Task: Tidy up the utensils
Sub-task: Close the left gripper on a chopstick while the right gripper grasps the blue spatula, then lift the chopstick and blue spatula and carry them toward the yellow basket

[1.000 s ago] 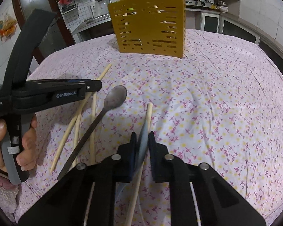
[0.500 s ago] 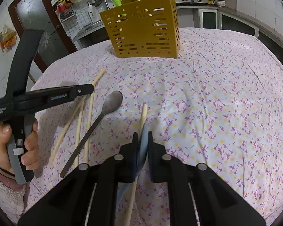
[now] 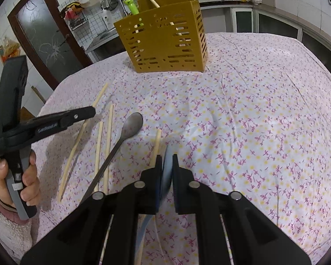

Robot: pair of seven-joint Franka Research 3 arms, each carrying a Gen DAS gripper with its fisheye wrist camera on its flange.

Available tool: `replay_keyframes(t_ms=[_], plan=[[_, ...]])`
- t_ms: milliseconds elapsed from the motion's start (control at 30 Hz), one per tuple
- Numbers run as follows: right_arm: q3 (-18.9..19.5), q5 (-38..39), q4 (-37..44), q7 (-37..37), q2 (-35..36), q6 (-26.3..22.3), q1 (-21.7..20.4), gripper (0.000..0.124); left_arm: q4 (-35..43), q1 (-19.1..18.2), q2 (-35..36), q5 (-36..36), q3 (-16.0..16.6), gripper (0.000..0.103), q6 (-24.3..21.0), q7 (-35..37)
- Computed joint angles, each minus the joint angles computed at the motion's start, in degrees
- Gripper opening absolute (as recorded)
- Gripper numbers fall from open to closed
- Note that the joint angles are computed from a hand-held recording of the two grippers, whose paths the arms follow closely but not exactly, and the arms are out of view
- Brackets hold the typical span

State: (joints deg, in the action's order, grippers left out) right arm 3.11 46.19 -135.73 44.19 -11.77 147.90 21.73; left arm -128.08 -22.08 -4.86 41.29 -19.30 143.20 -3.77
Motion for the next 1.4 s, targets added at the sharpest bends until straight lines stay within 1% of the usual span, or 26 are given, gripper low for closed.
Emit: replay_keyframes(t_ms=[67, 200, 233, 300, 367, 533, 700, 800, 900, 1000, 1167, 1400], plan=[[-0.2, 0.9, -0.1, -0.8, -0.3, 0.3, 0.2, 0.009, -0.2, -0.1, -0.4, 0.2, -0.2, 0.004, 0.3, -0.4], [0.0, 0.8, -0.2, -1.0, -0.6, 1.1, 0.3, 0.007, -1.8, 0.1, -1.7, 0.8, -0.3, 0.004, 2.8, -1.7], [0.2, 0.4, -0.3, -0.7, -0.5, 1.4, 0.3, 0.005, -1.7, 0.1, -1.8, 1.1, -0.5, 0.004, 2.5, -1.7], [0.2, -0.2, -0.1, -0.1, -0.3, 1.0, 0.3, 0.005, -1.2, 0.0, -1.5, 1.1, -0.9, 0.004, 1.1, -1.3], [0.2, -0.9, 0.5, 0.6, 0.2, 0.5, 0.2, 0.004, -1.3, -0.2, -1.7, 0.7, -0.8, 0.004, 1.0, -1.1], [0.4, -3.3, 1.9, 3.3, 1.3, -0.7, -0.5, 0.003, -2.3, 0.1, -2.8, -0.1, -0.7, 0.004, 1.6, -0.8], [0.2, -3.0, 2.1, 2.8, 1.1, -0.7, -0.5, 0.003, -2.9, 0.4, -4.1, -0.5, -1.0, 0.004, 1.8, -0.8], [0.7, -5.5, 2.7, 4.0, 1.6, -1.3, -0.9, 0.003, -2.6, 0.5, -4.0, -0.5, -1.2, 0.004, 1.7, -0.4], [1.0, -8.5, 3.5, 5.6, 2.3, -2.3, -1.3, 0.003, -2.6, 0.5, -3.9, -0.6, -1.3, 0.004, 1.7, 0.0], [0.9, -9.8, 4.9, 6.6, 3.1, -4.5, -1.6, 0.003, -2.9, 0.6, -3.9, -0.9, -1.2, 0.004, 2.3, -0.4], [1.3, -10.8, 4.3, 6.7, 2.6, -3.8, -1.3, 0.003, -3.2, 0.8, -3.8, -0.7, -1.2, 0.004, 3.0, -0.5], [1.4, -12.2, 4.9, 7.5, 2.9, -4.5, -1.3, 0.004, -3.5, 0.8, -4.0, -0.3, -1.3, 0.004, 3.5, -0.6]])
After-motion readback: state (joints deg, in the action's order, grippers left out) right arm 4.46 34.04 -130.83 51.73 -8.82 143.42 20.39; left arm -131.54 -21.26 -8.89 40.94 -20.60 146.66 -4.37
